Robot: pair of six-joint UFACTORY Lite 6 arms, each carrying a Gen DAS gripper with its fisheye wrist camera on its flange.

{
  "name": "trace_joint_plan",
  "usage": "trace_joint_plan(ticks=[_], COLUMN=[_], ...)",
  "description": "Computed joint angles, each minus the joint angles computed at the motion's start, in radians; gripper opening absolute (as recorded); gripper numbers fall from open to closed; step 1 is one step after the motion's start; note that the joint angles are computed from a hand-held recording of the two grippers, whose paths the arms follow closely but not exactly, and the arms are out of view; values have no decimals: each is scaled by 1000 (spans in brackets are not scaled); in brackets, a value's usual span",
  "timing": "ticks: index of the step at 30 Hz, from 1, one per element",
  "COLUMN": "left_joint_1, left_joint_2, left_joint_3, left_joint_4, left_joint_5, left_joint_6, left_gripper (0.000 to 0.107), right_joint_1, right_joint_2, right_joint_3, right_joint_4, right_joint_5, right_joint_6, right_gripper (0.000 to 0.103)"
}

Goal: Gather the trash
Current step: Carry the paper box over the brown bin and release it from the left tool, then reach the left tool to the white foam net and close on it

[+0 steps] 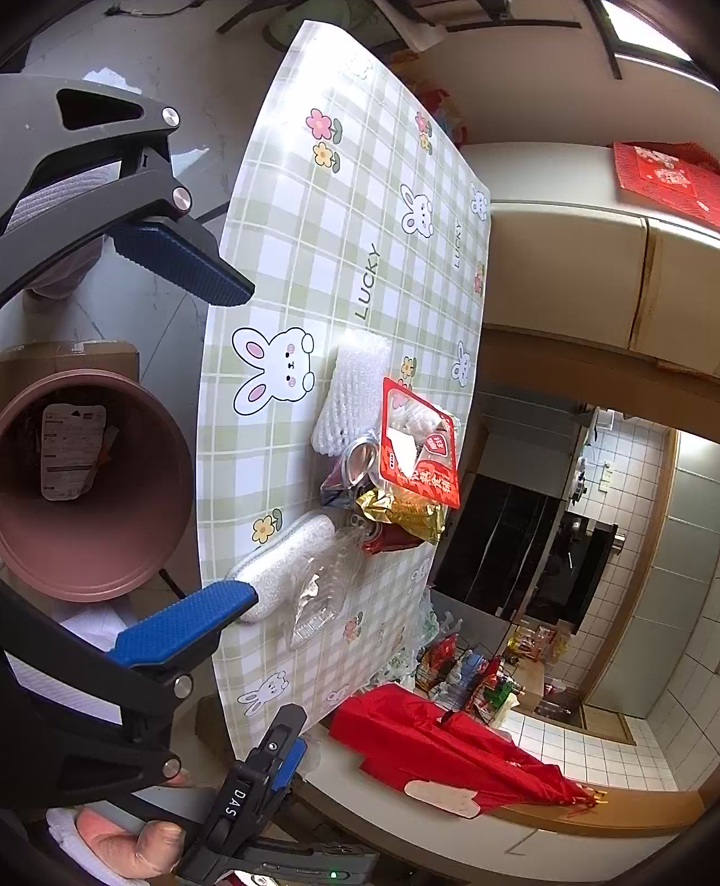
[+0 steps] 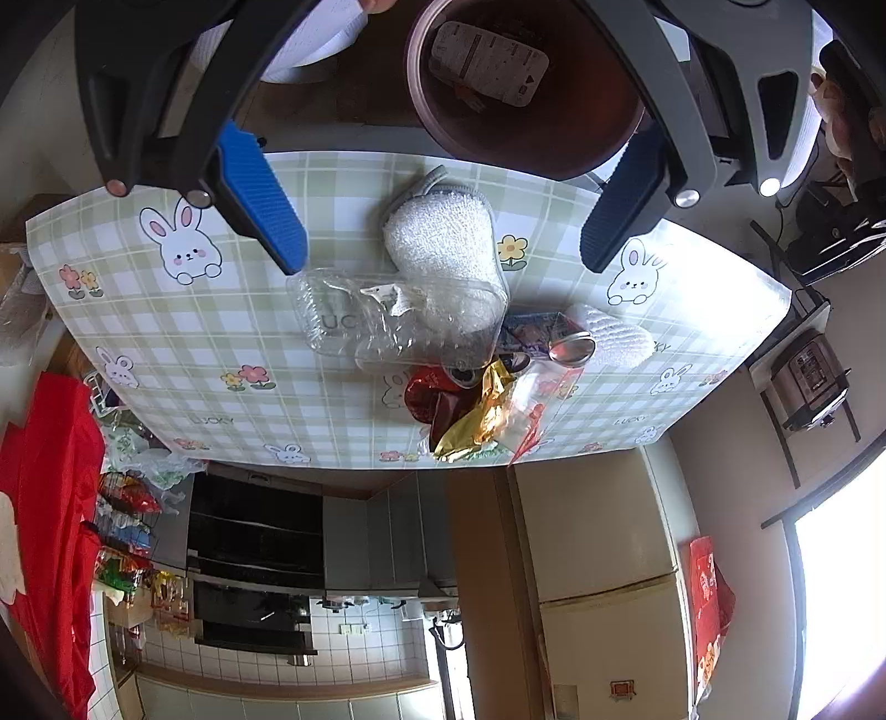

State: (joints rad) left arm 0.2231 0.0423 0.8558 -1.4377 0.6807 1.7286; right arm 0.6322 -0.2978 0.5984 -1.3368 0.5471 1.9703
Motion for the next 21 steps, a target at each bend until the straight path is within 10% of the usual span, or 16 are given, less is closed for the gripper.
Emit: trace_joint_plan(ticks=[21], left_joint_1=[-48], left_joint_2=[388], left_joint_3=[315], left_joint_4=[93], left_joint_5=[1], left_joint_6=[-268], left_gripper=[97], right_joint_1=[-213], right_joint_2=[243], right_joint_3=[53], right_joint_4=[-328], right_joint_5=[-267], right_joint_6=[255], right_gripper=[98])
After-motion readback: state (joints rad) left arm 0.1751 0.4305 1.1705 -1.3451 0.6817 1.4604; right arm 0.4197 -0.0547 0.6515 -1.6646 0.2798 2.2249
